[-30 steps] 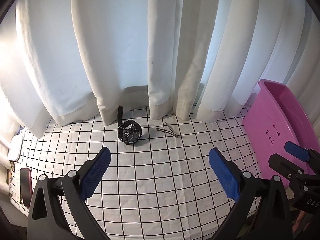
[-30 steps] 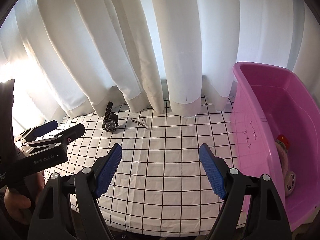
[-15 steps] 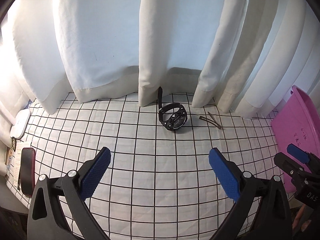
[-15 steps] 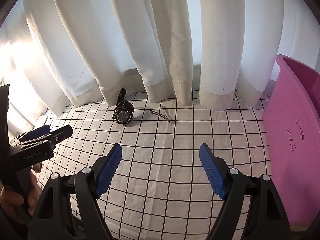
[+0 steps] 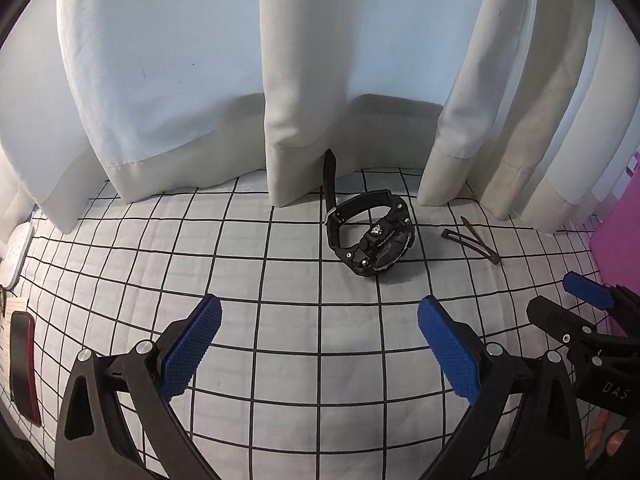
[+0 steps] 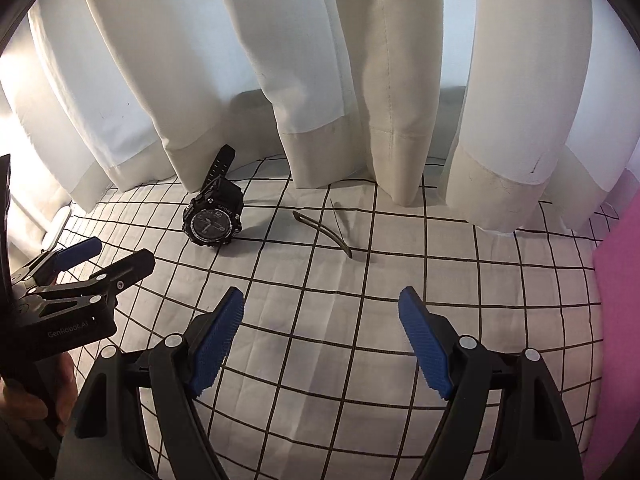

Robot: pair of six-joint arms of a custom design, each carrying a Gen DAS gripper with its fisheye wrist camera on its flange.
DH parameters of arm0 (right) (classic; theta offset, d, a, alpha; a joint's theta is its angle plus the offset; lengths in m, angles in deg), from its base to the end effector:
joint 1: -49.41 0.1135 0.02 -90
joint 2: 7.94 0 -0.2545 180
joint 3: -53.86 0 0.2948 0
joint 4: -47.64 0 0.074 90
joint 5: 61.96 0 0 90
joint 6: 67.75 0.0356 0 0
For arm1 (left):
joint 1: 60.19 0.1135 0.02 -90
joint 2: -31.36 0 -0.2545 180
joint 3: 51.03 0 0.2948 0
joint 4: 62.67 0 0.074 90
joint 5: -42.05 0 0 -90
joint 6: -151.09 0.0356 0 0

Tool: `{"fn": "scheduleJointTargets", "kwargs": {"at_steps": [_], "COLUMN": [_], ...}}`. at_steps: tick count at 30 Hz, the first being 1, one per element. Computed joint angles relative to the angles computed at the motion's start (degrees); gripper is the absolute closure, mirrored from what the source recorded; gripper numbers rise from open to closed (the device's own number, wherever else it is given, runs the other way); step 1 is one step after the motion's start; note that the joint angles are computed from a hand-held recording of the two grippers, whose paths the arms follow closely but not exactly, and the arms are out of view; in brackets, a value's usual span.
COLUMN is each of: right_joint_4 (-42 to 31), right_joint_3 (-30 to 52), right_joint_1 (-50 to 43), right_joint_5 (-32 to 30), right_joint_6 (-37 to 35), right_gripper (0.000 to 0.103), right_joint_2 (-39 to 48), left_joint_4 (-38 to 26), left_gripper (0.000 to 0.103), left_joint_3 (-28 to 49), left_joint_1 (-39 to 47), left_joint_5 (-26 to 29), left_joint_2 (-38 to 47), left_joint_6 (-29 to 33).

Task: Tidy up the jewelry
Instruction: 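Move left tool toward the black watch while right approaches the brown hairpin, then grasp black watch with left tool while right grasps the brown hairpin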

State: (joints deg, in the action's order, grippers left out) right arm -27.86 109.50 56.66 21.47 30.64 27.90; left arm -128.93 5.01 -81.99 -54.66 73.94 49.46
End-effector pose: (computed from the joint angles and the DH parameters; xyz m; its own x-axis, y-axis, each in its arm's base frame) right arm 0.1510 0.0233 0.2720 -0.8383 0.0395 -0.5437 -0.0677 0.9821 0.1757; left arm 0.1737 -0.0650 0.2672 -0.7855 0.0986 -0.6109 0.1479 0.9885 -0.0307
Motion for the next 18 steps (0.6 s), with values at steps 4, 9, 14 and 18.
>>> {"fn": "scheduleJointTargets", "kwargs": {"at_steps": [4,9,14,18], "right_joint_4": [5.0,9.8,13.9,16.1], "right_joint_3": [-2.2,-3.3,-3.3,-2.5], "right_joint_1": [-2.0,-3.0,-3.0,-2.7], "right_joint_5": [-1.3,-2.1,-1.6,-0.5], "right_joint_6": [-1.9,-3.5,-4.9,-5.6], "right_gripper": [0.027,0.027,0.027,0.027], "right_joint_2": [3.7,7.9,11.5,15.7], "left_joint_4": [6.3,11.7,14.7,16.5], "left_gripper": [0.006,0.006,0.006,0.006], "left_joint_3": [-2.0,-2.1,-1.5,-1.1], "left_joint_1": [-0.7,0.7,1.4,0.6], "left_joint_5": [-0.9,0.2,1.0,0.8], "left_joint_2": [3.5,8.6,11.7,14.3], "left_joint_6": [-0.1,2.3,3.9,3.7]}}
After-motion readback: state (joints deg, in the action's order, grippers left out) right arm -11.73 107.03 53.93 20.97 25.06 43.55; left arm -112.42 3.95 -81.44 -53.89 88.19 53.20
